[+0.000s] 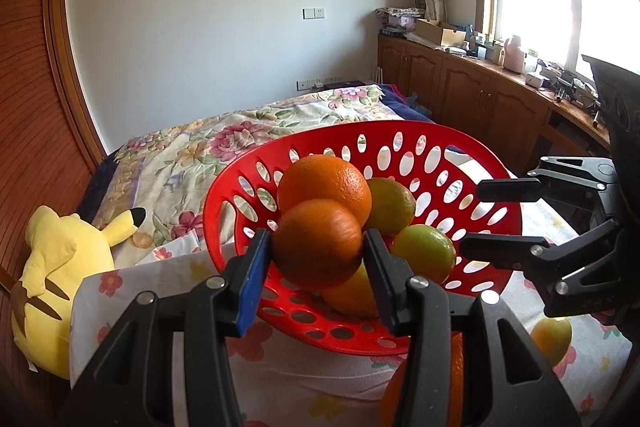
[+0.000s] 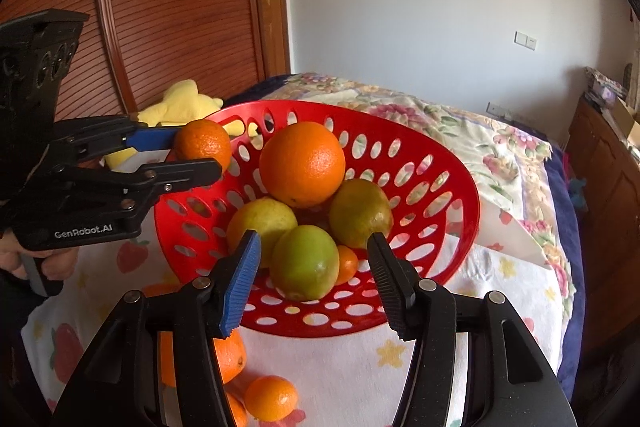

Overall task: Organize fruits
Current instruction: 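Lower the orange and green apple into the basket and open both grippers, then move the left gripper toward the large orange while the right approaches a green apple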

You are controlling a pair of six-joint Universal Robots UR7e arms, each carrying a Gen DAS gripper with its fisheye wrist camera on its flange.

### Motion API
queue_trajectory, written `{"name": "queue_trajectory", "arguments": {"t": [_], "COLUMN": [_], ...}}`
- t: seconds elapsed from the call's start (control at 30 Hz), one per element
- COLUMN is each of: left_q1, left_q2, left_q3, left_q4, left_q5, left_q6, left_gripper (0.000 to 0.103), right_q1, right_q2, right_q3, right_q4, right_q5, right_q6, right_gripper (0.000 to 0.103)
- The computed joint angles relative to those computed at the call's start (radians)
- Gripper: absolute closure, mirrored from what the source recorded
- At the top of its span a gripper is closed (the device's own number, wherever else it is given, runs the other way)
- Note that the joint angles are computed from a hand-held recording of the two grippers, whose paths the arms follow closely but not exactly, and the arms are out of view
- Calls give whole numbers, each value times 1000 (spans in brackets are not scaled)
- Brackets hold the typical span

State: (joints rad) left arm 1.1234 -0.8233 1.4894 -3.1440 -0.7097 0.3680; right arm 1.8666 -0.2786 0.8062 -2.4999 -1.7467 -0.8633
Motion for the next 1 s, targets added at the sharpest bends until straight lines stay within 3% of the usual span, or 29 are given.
{"name": "queue_trajectory", "arguments": {"t": [0.33, 1.0], "left_q1": [-16, -111], "left_q2": [-21, -124], "left_q3": [41, 274], "left_q4": [-33, -141], "left_q5": [10, 58], "left_q6": [2, -70], "left_gripper": [50, 43], "right_q1": [-4, -14], "right_q2": [-43, -262], "right_q3": [71, 428], "right_q4": [-51, -261], "right_q5": [16, 41], "right_q6": [13, 80], "right_gripper": [46, 46]}}
